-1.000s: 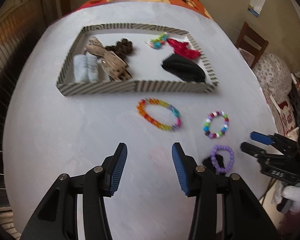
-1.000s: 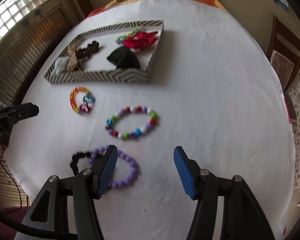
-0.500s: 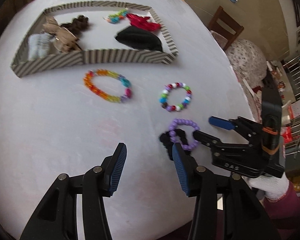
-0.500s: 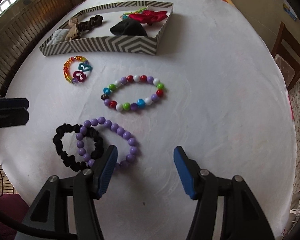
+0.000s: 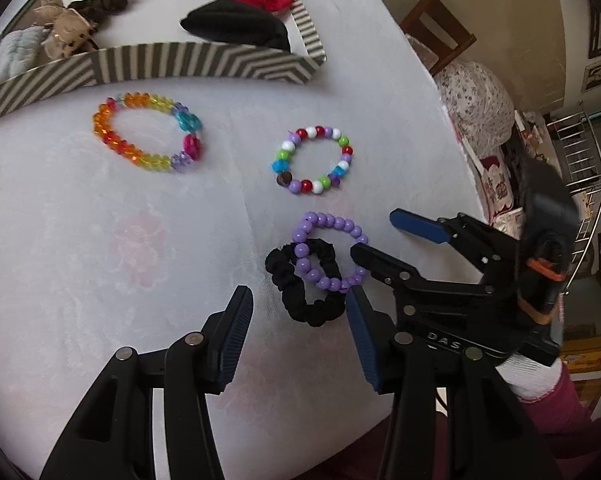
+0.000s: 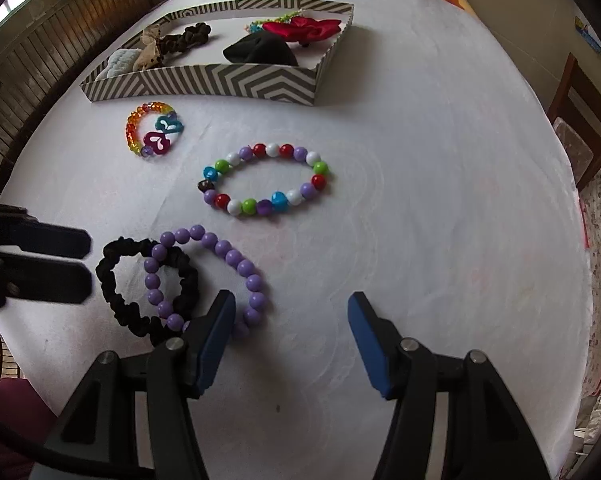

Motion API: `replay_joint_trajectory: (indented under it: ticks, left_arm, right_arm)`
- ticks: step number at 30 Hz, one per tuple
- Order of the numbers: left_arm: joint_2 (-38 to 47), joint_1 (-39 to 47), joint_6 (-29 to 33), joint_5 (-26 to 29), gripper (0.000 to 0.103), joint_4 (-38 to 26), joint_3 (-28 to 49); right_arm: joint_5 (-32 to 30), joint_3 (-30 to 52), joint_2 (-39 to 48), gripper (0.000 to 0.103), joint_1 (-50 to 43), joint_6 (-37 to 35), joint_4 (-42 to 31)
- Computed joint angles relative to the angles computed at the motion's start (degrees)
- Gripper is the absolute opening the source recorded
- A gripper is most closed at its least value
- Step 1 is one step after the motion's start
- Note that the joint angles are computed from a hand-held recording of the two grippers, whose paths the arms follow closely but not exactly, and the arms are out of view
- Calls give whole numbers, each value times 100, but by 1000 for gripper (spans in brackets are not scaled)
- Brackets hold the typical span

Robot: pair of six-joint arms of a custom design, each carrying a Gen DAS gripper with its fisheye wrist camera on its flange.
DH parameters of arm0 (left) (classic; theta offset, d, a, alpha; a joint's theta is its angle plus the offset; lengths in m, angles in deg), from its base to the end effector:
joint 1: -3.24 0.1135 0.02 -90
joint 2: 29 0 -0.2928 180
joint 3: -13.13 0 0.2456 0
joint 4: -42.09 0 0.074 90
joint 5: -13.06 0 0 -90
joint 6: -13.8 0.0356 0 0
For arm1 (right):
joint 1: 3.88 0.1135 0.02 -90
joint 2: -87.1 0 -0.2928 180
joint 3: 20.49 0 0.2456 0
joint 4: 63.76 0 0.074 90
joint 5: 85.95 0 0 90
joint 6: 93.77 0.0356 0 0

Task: Organize jewelry
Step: 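Grasp the black scrunchie with the left tool while the right tool grasps the purple bead bracelet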

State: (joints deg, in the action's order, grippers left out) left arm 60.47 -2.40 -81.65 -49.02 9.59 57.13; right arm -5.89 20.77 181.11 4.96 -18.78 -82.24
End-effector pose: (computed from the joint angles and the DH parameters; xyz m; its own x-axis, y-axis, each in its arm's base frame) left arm 0.2088 -0.0374 0.1281 -0.9864 0.0131 -0.1640 0.0907 0.8749 -0.4757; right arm 0.2206 0.0405 0.1068 -0.8502 -0.3904 -0.3531 -0.4415 0.8942 0.0745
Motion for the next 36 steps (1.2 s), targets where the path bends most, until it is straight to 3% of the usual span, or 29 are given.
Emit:
replay_joint_trajectory:
  ticks: [4, 6, 7, 8, 10, 17, 22, 24, 31, 36]
  left_arm:
    - [178, -294, -239, -388, 40, 170, 27]
    - [209, -374, -300, -529, 28, 267, 12]
    - [240, -418, -323, -593, 14, 296, 14]
    - [293, -422, -319, -610, 8, 322, 20]
    - [367, -378, -310, -606, 1, 363, 13]
    - [144, 10, -31, -670, 0, 267, -104]
    - [1, 466, 225, -667, 0, 146, -159]
    - [-43, 646, 319, -638, 0, 84, -167]
    - [-292, 1108, 557, -632, 0, -65, -185]
    - [-340, 1112, 511, -692, 0, 13, -233]
  right_arm:
    - [-27, -2, 9, 61, -11, -36, 14]
    - [-27, -24, -11, 61, -13, -48, 25]
    - [-24, -37, -21, 61, -10, -48, 34]
    - [-21, -45, -18, 61, -1, -42, 51]
    - [-17, -58, -22, 61, 0, -30, 72]
    - [255, -191, -32, 61, 233, 9, 350]
    - [247, -204, -80, 32, 300, -116, 406]
    - [290, -175, -73, 11, 314, -167, 385]
    - [-556, 159, -192, 9, -215, -261, -218]
    - [-662, 276, -171, 9, -292, -255, -359]
